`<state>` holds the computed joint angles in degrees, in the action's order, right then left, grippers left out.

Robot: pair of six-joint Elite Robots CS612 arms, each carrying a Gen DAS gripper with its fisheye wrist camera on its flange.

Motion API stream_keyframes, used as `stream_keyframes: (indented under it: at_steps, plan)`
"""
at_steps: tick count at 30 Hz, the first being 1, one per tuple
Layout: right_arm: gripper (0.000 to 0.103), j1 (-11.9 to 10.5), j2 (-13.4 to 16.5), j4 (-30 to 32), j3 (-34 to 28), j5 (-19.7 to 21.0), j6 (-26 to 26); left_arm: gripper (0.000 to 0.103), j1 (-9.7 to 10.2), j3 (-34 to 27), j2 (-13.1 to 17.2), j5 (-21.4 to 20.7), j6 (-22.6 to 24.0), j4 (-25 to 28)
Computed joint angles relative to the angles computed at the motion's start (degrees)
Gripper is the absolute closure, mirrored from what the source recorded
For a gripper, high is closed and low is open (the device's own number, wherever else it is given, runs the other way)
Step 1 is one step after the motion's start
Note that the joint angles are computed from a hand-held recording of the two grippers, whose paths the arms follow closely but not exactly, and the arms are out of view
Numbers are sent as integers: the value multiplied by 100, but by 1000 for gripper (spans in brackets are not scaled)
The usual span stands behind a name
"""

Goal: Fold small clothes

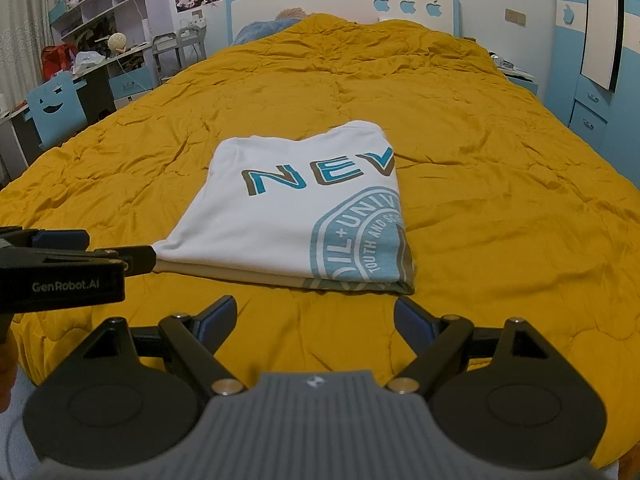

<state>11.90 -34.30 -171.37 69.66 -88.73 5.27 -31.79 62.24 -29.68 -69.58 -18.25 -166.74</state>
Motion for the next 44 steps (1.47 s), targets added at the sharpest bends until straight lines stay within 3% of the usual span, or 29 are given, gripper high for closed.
stream_keyframes:
  at_steps: [44]
  plan:
    - [22,-8,58,223,-147,112,-93,5,-9,-50,37,26,69,7]
